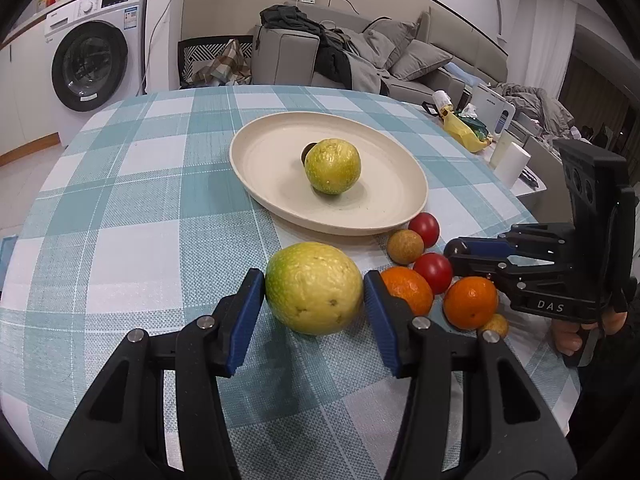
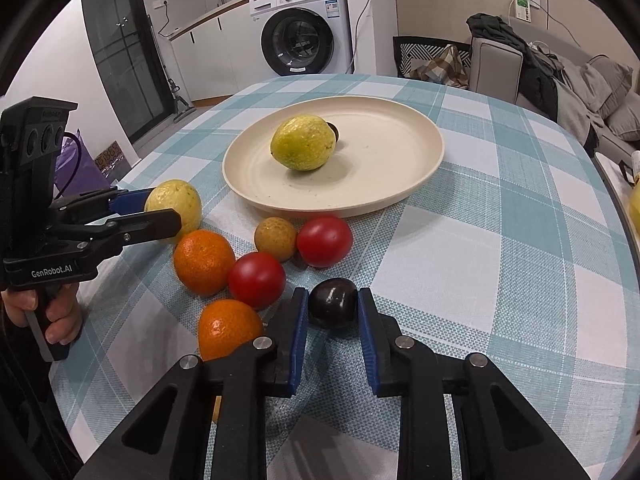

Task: Organize fruits
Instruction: 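Carry the yellow citrus with the left tool while the right tool carries the plum over the plate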

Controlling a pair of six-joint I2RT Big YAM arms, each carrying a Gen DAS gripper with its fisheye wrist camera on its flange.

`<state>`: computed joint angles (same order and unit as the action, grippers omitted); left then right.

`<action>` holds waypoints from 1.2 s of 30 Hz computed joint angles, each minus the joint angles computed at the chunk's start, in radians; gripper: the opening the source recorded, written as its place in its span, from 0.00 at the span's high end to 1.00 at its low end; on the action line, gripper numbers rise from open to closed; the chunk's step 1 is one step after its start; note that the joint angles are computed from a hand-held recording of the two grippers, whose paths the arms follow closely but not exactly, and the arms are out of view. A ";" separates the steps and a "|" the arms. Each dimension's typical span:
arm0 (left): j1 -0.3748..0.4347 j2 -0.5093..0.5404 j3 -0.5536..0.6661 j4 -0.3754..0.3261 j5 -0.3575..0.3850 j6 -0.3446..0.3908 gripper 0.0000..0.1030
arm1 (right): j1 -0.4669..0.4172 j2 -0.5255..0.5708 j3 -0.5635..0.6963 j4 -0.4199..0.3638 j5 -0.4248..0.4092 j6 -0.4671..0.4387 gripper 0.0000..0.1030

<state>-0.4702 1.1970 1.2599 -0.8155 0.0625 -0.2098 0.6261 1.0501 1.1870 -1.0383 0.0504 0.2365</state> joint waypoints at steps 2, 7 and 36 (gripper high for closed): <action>-0.003 -0.003 -0.001 0.000 -0.004 -0.002 0.53 | 0.000 -0.002 -0.001 0.003 0.002 0.002 0.76; -0.007 -0.012 -0.004 0.010 -0.015 -0.004 0.53 | -0.001 -0.016 -0.005 0.021 0.015 0.011 0.76; -0.030 -0.007 0.017 0.092 -0.117 -0.018 0.53 | 0.000 -0.037 -0.007 0.201 0.071 0.064 0.76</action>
<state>-0.5007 1.1904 1.2770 -0.7236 -0.0547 -0.2274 0.6265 1.0136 1.1802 -0.8368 0.1216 0.3006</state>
